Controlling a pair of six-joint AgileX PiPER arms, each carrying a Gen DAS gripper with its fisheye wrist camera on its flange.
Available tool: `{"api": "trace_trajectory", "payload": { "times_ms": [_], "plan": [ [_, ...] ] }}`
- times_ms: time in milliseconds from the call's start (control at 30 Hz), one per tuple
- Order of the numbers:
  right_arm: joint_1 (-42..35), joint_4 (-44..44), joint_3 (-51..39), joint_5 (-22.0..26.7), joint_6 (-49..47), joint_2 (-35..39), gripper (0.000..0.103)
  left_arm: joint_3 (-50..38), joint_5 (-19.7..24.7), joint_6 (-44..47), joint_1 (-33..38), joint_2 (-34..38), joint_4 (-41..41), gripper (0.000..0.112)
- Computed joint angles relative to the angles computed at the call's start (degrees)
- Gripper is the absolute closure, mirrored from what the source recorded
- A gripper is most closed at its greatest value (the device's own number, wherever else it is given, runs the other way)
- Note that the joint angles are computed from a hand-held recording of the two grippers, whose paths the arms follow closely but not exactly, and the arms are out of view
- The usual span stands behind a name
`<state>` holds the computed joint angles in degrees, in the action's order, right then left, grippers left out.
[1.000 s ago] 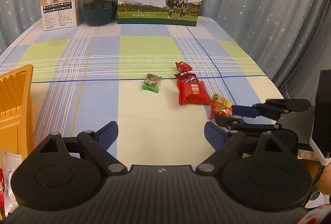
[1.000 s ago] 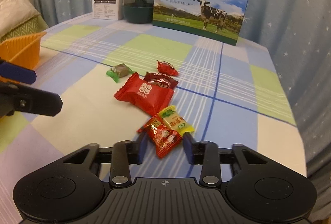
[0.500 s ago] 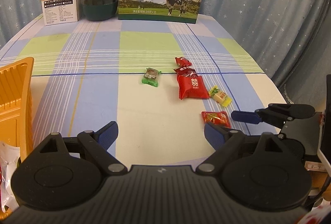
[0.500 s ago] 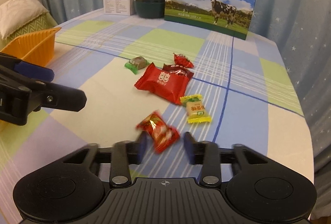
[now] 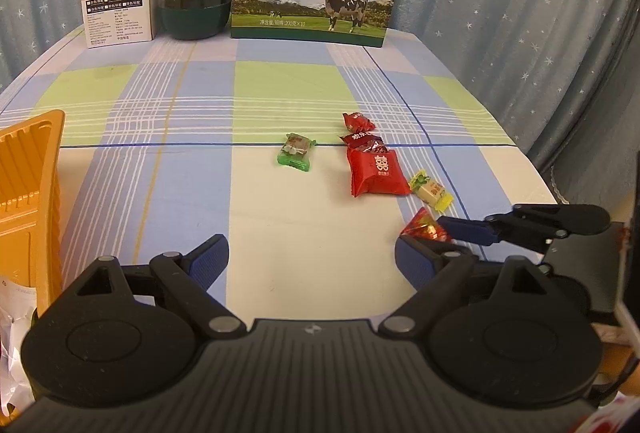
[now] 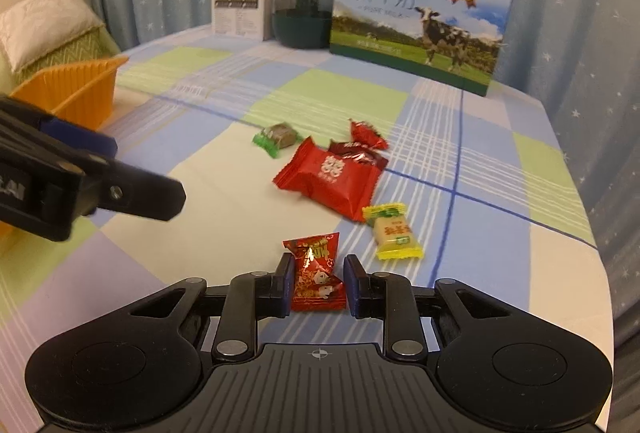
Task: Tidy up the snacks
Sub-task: 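Grasp the small red printed candy packet with the right tool, then grasp the large red wrapped candy with the left tool while the right tool holds its red packet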
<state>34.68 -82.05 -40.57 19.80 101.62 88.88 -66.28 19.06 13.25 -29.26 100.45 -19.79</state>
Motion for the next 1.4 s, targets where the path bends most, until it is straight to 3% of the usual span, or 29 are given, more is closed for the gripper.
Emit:
{"api": "trace_trajectory", "payload": {
  "times_ms": [167,433,567,667,867,967,1000,1100,1400],
  "plan": [
    [-2.5,1.6,0.3,3.6,0.6,-1.9,0.077,-0.5,-0.3,0.1,-0.7,0.7,-0.6,0.024],
    [-9.5,7.1,-1.0,-0.7,-3.9,-2.0,0.077,-4.6,-2.4,0.3,-2.5,4.8,-1.7,0.025],
    [-12.2,9.8,-1.7,-3.0,-3.7,-1.1,0.077,-8.8,-2.9,8.8,-2.4,9.4,-10.7,0.032],
    [-13.3,11.3,-2.1,-3.5,-3.5,-0.5,0.077,-13.0,-1.8,9.3,-2.2,13.2,-13.2,0.034],
    [-13.2,10.7,-1.2,-3.1,-1.2,-0.8,0.077,-19.4,-0.5,16.5,-2.1,19.0,-22.3,0.051],
    [-12.6,9.4,-0.7,-2.5,1.1,-1.1,0.077,-22.5,1.0,13.1,-2.5,21.6,-19.4,0.065],
    [-12.5,9.1,-0.7,-2.4,1.4,-1.1,0.077,-23.1,1.3,12.6,-2.6,22.1,-18.8,0.075],
    [-12.2,9.2,-0.8,-2.1,1.5,-1.0,0.077,-22.5,1.0,15.0,-2.8,22.1,-20.6,0.085],
    [-9.0,8.9,-0.2,-0.2,5.0,-2.3,0.077,-14.4,-1.6,18.9,-2.4,16.4,-25.4,0.093]
  ]
}}
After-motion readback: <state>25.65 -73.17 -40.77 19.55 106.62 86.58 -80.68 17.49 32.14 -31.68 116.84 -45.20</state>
